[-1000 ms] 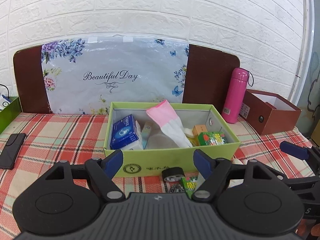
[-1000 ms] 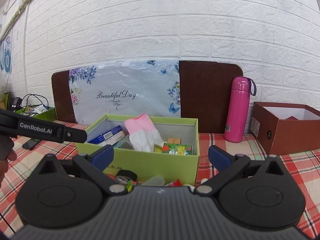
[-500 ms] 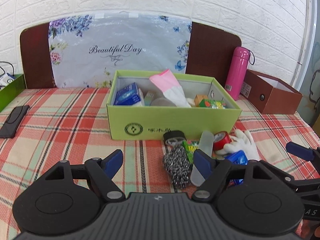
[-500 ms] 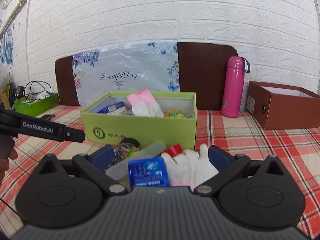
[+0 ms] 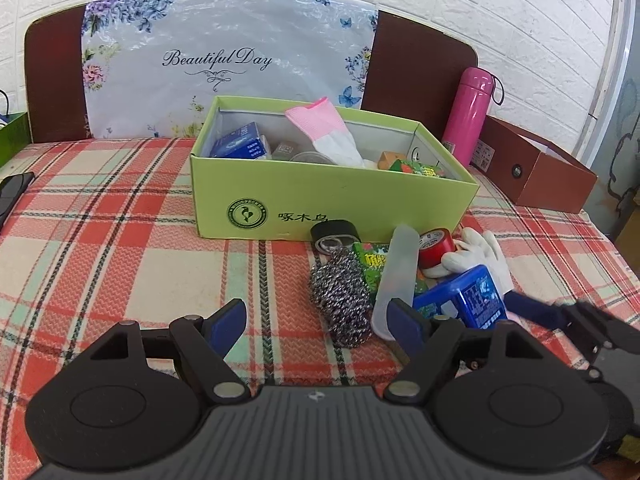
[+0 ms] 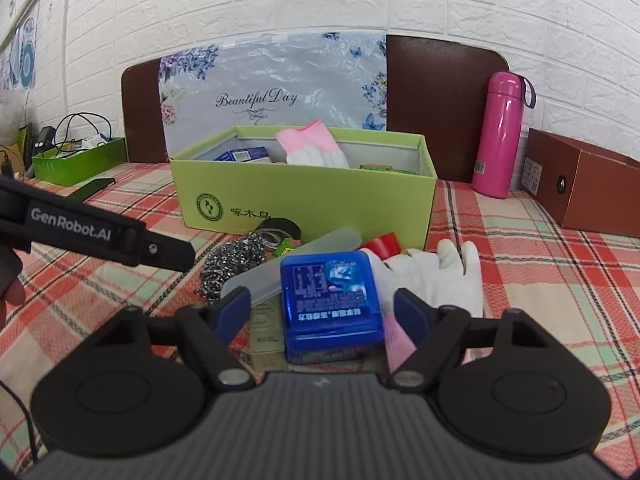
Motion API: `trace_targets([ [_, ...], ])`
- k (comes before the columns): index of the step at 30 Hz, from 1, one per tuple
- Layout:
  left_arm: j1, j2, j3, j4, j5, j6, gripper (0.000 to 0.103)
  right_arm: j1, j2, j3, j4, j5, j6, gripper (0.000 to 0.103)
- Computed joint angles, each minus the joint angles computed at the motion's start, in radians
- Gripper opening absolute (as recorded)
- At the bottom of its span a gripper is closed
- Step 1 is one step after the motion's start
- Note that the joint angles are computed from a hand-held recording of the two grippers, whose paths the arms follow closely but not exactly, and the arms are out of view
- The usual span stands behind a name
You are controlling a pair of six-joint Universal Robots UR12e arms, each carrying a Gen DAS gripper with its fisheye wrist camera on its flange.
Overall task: Organize objects
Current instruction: 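Grasp the steel wool scrubber with the left gripper while the right grasps the blue mint container, then lift the scrubber and blue container and carry them over the lime-green box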
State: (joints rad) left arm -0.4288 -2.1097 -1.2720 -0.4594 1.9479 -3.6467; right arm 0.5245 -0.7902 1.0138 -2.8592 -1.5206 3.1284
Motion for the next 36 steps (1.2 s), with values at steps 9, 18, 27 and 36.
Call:
trace_targets([
  [9,0.043,-0.068,0.091,-0.035,-0.139,-0.045,0.064,-0.008,-0.056,0.083,-0.017,0.007,0.035,0.055],
  [18,0.055,-0.006,0.0,-0.024,-0.221,-0.052,0.035,-0.025,-0.138,0.201,-0.015,0.079,0.073,0.055],
  [27,0.019,0.114,-0.151,-0.056,-0.221,0.007,0.043,-0.038,-0.206,0.281,0.028,0.157,0.028,0.055],
  [36,0.015,0.112,-0.161,-0.077,-0.224,0.012,0.059,-0.019,-0.201,0.276,0.087,0.106,-0.047,0.062],
])
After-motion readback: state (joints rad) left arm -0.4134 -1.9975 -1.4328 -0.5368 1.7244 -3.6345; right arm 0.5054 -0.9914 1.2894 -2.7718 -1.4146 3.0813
